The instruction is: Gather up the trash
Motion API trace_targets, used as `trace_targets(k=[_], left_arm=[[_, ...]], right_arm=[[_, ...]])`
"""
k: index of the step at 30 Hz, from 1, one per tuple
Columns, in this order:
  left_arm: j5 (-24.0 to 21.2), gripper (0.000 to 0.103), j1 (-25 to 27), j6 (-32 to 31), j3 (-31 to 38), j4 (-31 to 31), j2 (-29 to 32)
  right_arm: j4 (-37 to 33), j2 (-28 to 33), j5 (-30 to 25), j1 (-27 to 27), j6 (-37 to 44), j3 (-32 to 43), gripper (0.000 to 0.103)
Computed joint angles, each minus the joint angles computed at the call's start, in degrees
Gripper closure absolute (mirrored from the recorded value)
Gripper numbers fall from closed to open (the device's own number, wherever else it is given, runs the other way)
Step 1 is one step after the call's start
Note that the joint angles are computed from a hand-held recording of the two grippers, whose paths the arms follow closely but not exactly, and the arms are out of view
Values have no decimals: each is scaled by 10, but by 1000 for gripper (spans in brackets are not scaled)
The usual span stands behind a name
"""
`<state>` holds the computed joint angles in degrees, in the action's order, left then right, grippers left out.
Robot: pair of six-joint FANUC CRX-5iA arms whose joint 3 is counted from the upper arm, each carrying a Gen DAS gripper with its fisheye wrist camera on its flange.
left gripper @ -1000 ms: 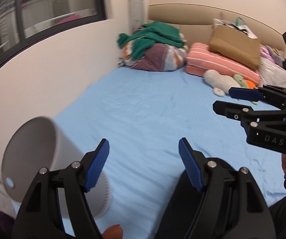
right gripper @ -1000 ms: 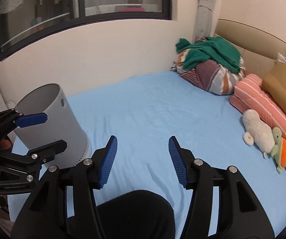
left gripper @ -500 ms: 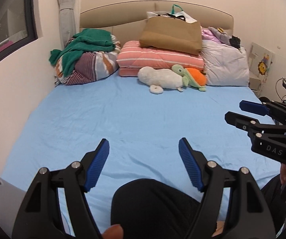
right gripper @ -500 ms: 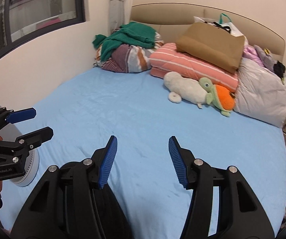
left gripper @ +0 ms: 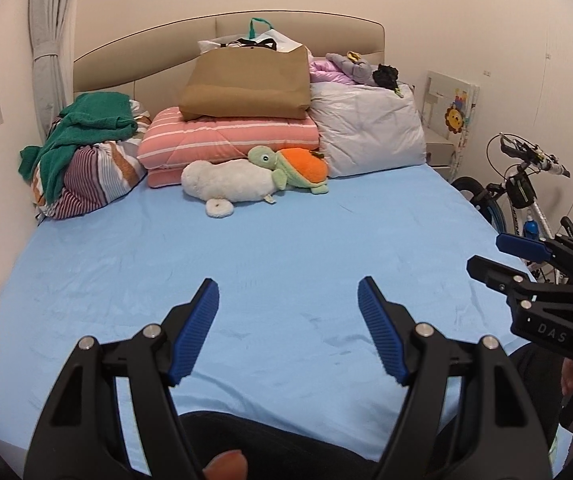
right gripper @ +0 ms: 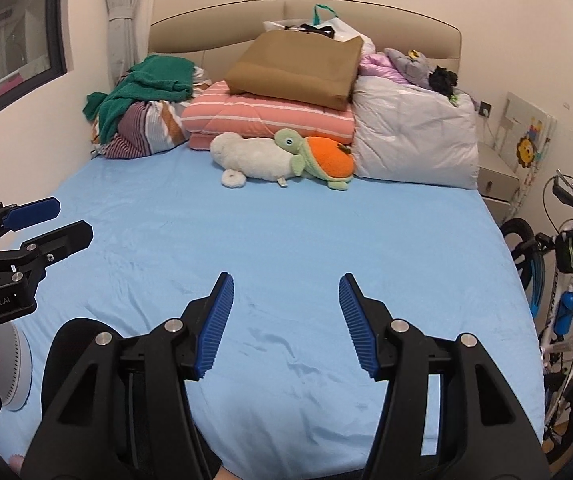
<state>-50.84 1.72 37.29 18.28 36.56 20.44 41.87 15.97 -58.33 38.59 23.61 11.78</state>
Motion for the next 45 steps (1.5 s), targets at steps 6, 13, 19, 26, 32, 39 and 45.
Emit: trace_targets(k=[6, 13, 19, 26, 32, 39, 45], left_arm=[[-22, 31, -15, -7, 17, 4, 15], [-36, 31, -22, -10, 28, 10, 25], [-44, 31, -26, -10, 35, 5, 31], [-46, 27, -26, -1, 40, -5, 32], [-41, 27, -25, 2, 38, -6, 29], [-45, 26, -27, 1, 41, -10, 30], [-43, 23, -29, 2, 41, -12, 30]], right_arm=[[28, -23, -31, 0, -65, -38, 48], [38, -32, -50, 1, -96, -56, 47], [36, -36, -54, 2, -103, -62, 47], [32, -37, -57, 2, -106, -61, 46], [31, -39, -64, 2, -109, -60, 45], [42, -44, -80, 8, -128, -64, 36], [43, -48, -88, 7, -137, -67, 30]])
